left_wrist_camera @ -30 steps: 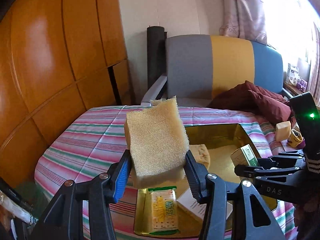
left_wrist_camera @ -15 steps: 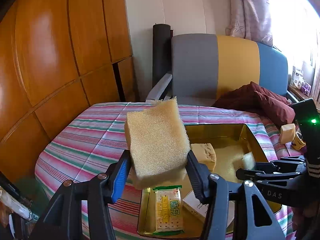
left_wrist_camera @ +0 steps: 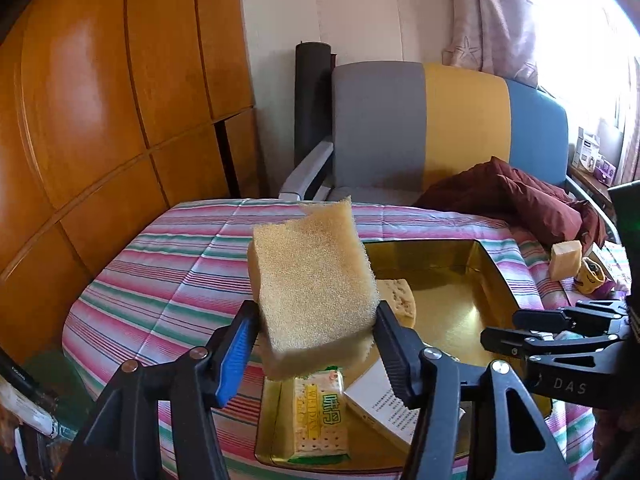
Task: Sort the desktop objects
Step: 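Carry both items to the gold tray and open the right tool to release the green box, then move both tools back to the pile, left tool still holding the yellow sponge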
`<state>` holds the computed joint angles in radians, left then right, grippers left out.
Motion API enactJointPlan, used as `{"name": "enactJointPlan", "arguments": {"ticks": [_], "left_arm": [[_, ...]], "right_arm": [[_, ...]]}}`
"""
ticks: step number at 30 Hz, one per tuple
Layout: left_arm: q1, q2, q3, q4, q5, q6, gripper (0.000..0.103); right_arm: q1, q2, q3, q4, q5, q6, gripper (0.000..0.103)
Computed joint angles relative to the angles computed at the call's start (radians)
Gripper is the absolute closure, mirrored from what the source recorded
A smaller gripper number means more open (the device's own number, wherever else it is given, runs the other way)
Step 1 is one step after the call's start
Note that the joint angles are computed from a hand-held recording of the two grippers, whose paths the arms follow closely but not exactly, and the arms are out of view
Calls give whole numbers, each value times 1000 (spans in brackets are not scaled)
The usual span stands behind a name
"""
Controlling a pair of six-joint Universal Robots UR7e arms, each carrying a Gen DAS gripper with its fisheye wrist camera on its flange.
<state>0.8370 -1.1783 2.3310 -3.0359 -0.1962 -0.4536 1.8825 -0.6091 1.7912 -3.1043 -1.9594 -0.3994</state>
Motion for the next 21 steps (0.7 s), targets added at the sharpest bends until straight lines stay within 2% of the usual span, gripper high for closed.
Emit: {"name": "enactJointPlan", "arguments": {"ticks": [5,12,18,21], "left_arm": [[-9,17,-6,-12,-12,19,44],[-23,57,-28,-64,-42,84,44],[-26,104,-59,-146,-135,190,44],[-25,122,-79,-139,-188,212,44]], "right_arm": [[-9,-45,46,-32,-15,-1,46],[-36,-130,125,-89,-60,2,40],[-76,-215,192,-142,-107,7,34],[-98,-257,221,-163,-142,17,32]]}}
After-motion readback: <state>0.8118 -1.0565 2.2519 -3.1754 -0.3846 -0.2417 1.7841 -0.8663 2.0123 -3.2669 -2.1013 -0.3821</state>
